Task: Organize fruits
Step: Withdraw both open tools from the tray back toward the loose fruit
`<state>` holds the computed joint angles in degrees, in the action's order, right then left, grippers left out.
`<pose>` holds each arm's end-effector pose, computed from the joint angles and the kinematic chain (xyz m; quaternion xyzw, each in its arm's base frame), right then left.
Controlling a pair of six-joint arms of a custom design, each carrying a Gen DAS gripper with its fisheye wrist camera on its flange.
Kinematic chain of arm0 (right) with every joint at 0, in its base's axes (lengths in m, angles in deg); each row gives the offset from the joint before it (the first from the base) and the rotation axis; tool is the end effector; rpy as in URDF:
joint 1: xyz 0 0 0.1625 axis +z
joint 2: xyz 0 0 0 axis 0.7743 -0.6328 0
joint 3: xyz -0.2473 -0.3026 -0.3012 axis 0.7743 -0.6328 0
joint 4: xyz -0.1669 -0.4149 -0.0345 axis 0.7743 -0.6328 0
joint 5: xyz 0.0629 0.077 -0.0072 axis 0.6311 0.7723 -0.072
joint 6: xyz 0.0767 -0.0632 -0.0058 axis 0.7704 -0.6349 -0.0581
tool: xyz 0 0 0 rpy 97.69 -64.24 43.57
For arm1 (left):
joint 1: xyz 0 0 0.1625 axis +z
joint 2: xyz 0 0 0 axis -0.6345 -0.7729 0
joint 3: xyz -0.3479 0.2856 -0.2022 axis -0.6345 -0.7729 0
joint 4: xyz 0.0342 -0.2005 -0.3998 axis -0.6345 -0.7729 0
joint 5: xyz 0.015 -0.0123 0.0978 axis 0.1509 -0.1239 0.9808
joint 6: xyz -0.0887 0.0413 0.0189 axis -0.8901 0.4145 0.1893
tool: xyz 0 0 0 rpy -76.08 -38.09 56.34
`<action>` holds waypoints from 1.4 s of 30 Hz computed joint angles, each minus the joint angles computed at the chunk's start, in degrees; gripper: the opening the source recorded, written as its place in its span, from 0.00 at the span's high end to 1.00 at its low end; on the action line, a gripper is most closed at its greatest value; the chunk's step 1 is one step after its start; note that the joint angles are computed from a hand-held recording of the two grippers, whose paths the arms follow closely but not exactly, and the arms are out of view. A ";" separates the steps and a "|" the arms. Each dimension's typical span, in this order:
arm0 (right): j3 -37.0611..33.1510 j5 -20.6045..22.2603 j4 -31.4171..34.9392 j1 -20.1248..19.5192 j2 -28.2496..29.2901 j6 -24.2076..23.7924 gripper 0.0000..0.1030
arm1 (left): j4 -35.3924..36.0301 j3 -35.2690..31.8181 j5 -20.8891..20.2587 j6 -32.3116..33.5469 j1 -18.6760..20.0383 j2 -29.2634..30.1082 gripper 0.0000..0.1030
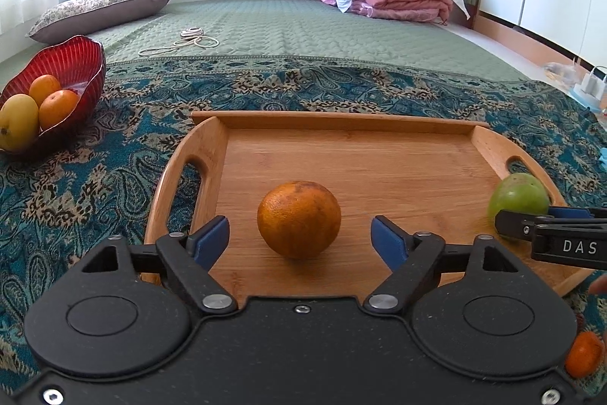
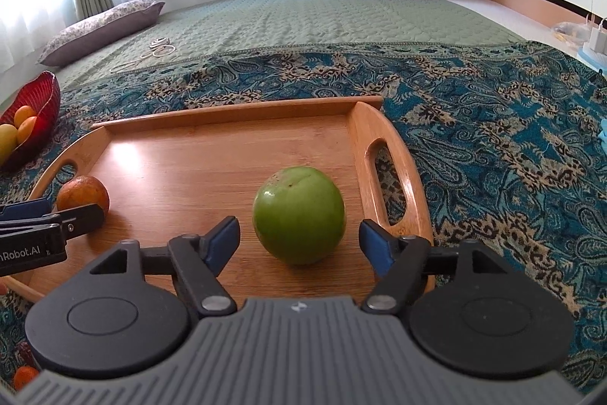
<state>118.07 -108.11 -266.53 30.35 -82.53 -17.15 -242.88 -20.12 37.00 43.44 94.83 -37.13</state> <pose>-0.0192 -0.8196 0.2614 0.1676 -0.8651 0.3741 0.2890 -0.3086 -0.8199 -0.0535 0.1589 0.8426 -0.4049 0.3174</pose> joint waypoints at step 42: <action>16.71 11.47 -16.84 -3.58 -6.95 -14.08 0.00 | -18.15 18.10 -0.61 4.45 -5.09 -3.85 0.05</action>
<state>134.78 -96.64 -283.37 26.77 -89.48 -31.22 -261.03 -2.02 36.39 47.89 89.74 -40.99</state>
